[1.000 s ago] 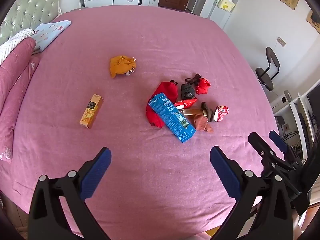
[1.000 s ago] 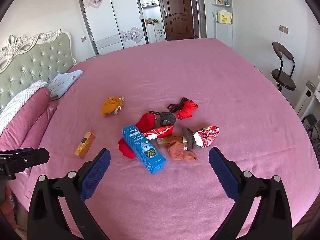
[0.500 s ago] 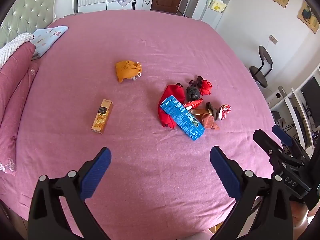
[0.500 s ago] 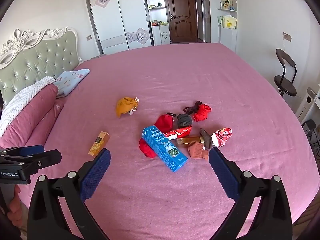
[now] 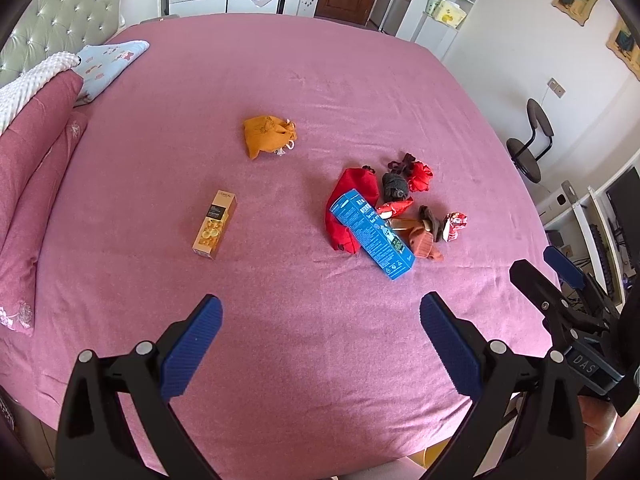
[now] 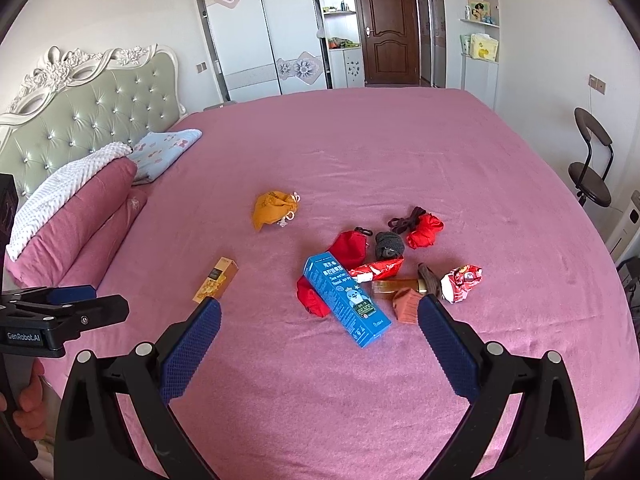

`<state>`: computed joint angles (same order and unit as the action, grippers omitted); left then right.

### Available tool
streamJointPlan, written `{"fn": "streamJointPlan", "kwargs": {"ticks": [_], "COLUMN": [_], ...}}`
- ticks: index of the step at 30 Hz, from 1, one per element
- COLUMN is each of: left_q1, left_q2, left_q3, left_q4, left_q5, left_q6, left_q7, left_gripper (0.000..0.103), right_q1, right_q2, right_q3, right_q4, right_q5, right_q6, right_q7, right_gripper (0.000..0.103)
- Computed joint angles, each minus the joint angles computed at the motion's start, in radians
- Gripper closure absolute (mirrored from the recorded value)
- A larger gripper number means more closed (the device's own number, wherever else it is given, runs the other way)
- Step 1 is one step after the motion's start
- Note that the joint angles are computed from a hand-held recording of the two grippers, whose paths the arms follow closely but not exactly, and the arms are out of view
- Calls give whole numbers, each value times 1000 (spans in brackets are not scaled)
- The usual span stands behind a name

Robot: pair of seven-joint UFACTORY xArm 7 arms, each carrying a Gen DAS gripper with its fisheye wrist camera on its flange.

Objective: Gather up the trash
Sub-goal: 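Move both tools toward the gold L'Oréal box and orange pouch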

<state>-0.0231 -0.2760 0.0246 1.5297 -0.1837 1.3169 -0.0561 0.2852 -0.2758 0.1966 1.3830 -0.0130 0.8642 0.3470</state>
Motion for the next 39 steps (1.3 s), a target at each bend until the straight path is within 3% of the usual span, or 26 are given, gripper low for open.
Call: {"fn": "streamJointPlan", "kwargs": {"ticks": [13, 39], "left_q1": [1, 76], "left_q2": [83, 329], "left_q3": [-7, 5], "left_q4": [75, 226], "left_q5": [4, -34], "left_q6": [19, 47], "left_q7": [-23, 55], "left_gripper": [4, 4], "right_q1": [8, 49], "right_q2": [83, 331], "right_q3": [-32, -29], "right_q4": [60, 265], "right_q5": [79, 25], "right_q6": [-13, 42], "right_q7": [-84, -66], "right_gripper": [8, 8]}}
